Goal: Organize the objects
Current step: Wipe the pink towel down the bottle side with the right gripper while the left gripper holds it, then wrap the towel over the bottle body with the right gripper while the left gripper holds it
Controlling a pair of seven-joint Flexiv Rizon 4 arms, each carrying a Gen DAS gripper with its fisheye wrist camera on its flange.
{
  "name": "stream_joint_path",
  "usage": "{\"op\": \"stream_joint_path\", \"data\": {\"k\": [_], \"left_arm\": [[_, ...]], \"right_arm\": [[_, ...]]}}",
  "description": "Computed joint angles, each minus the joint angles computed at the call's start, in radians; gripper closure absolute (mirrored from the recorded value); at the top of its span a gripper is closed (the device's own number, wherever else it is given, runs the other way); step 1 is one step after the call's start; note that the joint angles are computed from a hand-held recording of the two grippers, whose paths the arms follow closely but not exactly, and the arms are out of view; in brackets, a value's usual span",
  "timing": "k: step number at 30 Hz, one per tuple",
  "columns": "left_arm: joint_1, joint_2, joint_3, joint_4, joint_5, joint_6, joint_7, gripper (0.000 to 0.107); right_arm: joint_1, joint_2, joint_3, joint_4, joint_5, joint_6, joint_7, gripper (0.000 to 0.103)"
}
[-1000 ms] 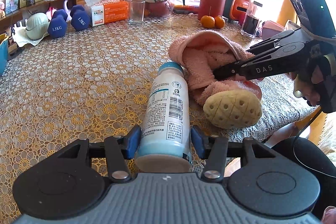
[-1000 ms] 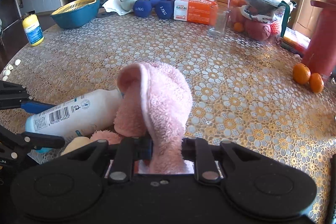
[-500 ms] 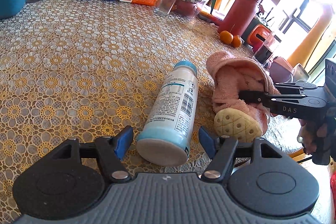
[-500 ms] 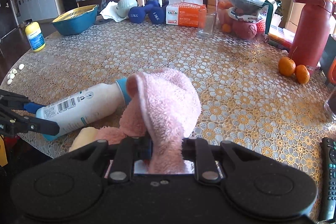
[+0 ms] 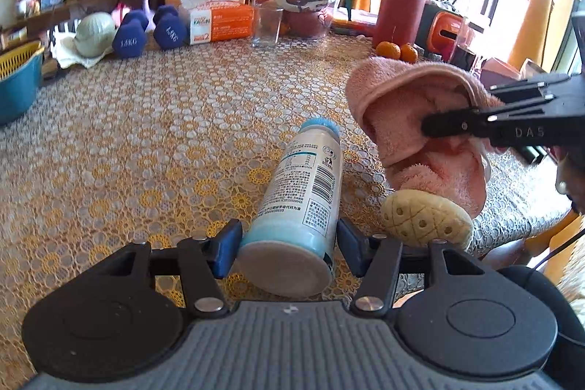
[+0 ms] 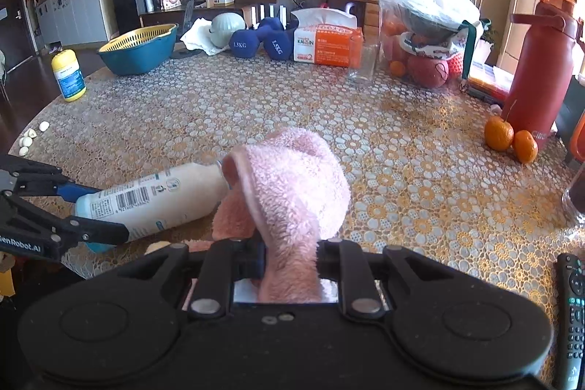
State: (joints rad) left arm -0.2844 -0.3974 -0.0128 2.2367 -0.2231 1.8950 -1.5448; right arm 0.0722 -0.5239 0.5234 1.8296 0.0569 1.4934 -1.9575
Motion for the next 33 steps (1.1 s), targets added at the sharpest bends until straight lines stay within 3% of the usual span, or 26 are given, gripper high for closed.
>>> {"op": "stream_joint_path", "data": {"k": [3, 6, 10, 14, 22, 29, 33], "left_arm": [[-0.176, -0.017, 0.16, -0.029, -0.064, -0.007, 0.089, 0.051], [-0.274, -0.035, 0.239, -0.042, -0.12, 0.005, 0.169, 0.051], [-0.323, -0.047, 0.265, -0.049, -0.183, 0.032, 0.248, 0.052], [-0.354, -0.056, 0.27, -0.054, -0.243, 0.06, 0.325, 0.052], [-0.297, -0.056, 0.182, -0.041, -0.304, 0.104, 0.422, 0.052], [-0.198, -0.058, 0.088, -0.011, -0.258, 0.166, 0.413, 0.052], [-0.221, -0.078, 0.091, -0.003, -0.279, 0.227, 0.449, 0.052]], "right_arm": [[-0.08, -0.007, 0.111, -0.014, 0.019, 0.007, -0.09, 0.085], [-0.169, -0.015, 0.244, -0.031, 0.054, -0.009, -0.195, 0.085], [-0.248, -0.024, 0.392, -0.052, 0.11, -0.071, -0.338, 0.085], [-0.256, -0.031, 0.446, -0.073, 0.152, -0.154, -0.422, 0.085], [-0.072, -0.011, 0.254, -0.102, 0.162, -0.181, -0.398, 0.085], [0.1, -0.017, 0.001, -0.141, 0.141, -0.183, -0.293, 0.085], [0.134, -0.025, -0.066, -0.142, 0.122, -0.192, -0.259, 0.085]]}}
